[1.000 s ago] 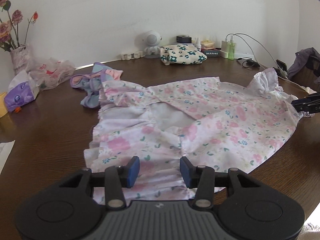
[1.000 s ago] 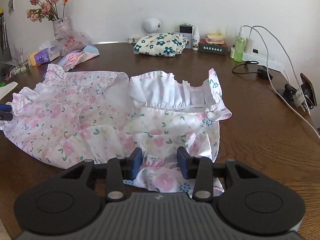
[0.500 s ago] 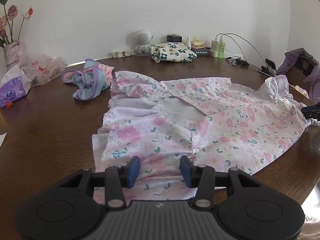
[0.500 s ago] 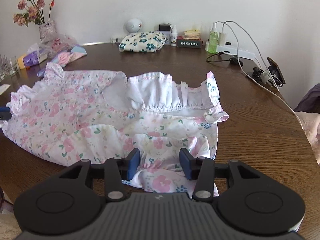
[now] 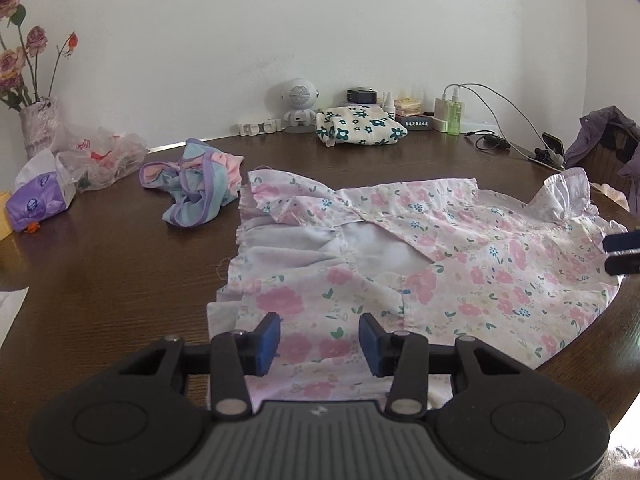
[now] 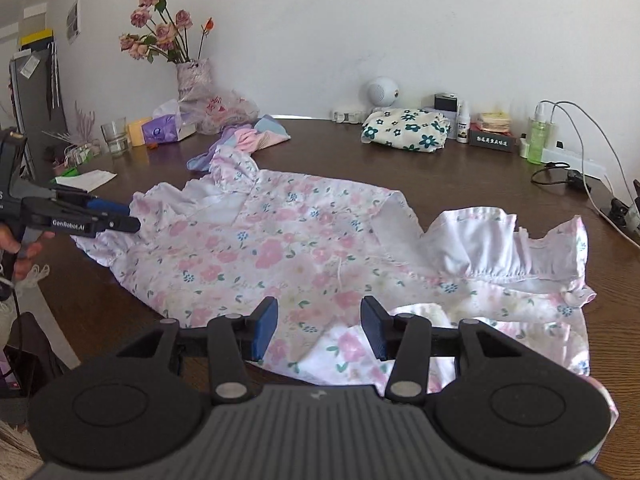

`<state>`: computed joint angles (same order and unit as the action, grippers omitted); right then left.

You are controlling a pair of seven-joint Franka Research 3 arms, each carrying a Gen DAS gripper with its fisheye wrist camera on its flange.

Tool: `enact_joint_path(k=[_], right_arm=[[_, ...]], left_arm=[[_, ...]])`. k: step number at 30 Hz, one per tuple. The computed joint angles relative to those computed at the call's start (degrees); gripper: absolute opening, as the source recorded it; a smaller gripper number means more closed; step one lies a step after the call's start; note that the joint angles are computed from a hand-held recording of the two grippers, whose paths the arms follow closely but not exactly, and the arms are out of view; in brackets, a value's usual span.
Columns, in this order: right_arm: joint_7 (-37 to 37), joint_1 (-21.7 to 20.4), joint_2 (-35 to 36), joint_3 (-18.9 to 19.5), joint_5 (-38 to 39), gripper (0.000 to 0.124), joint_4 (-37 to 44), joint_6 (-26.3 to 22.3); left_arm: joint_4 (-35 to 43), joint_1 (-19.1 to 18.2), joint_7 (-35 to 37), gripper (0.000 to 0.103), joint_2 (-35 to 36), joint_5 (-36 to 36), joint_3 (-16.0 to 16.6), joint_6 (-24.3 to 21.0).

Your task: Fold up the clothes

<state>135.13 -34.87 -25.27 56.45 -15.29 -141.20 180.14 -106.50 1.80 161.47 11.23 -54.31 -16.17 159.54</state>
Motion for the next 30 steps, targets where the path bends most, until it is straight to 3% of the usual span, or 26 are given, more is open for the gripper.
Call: enact_joint_path(k=[2,5,10,11,12,13,18,28,30], right_arm=[[1.2,-2.3,-0.8,2.7,-0.3,0.047,0.5,-0.9],[2.9,-1.9,-2.0,2.0,0.6,0.049,-0.4,-0.4],[5.8,-2.0,-5.5,0.5,2.8,0.051,-2.3,-1.2],[6.5,-2.0,-5.8,0.2,3.2,0.051,-2.7,-1.3],[7.1,-1.8,-5.6,-0.3,3.6,0.051,-2.9,-1.3],[7.8,-1.8,-5.1,-0.5,3.9,0.051,-3.1,-1.8],[12.2,-2.5,-3.6,-0.4,2.6,0.05,-3.6,-3.6],[15.9,-4.1,-4.7,1.0,-3.0,0.054,-3.2,-4.8],[16.2,-4.2,-4.6,1.1,-3.9,0.055,-2.9,-5.3]], left_arm=[[1.1,0.5,-1.1,0.044,0.6,-0.8,0.2,-0.1],[4.0,1.3,-3.6,0.051,2.4,-0.7,0.4,-1.5],[9.9,2.0,-8.6,0.05,6.6,4.5,0.1,-6.2],[10.9,2.0,-9.7,0.04,7.4,6.0,0.0,-6.8],[11.8,2.2,-10.4,0.012,8.1,7.5,-0.2,-7.8],[12.2,2.6,-10.8,0.0,8.3,8.6,-0.5,-9.1],[9.0,4.6,-10.4,0.0,6.1,6.8,-1.7,-8.3],[6.4,4.5,-11.1,0.0,4.4,6.0,-0.2,-6.0],[6.0,4.2,-11.8,0.007,4.0,6.5,-0.1,-5.1]])
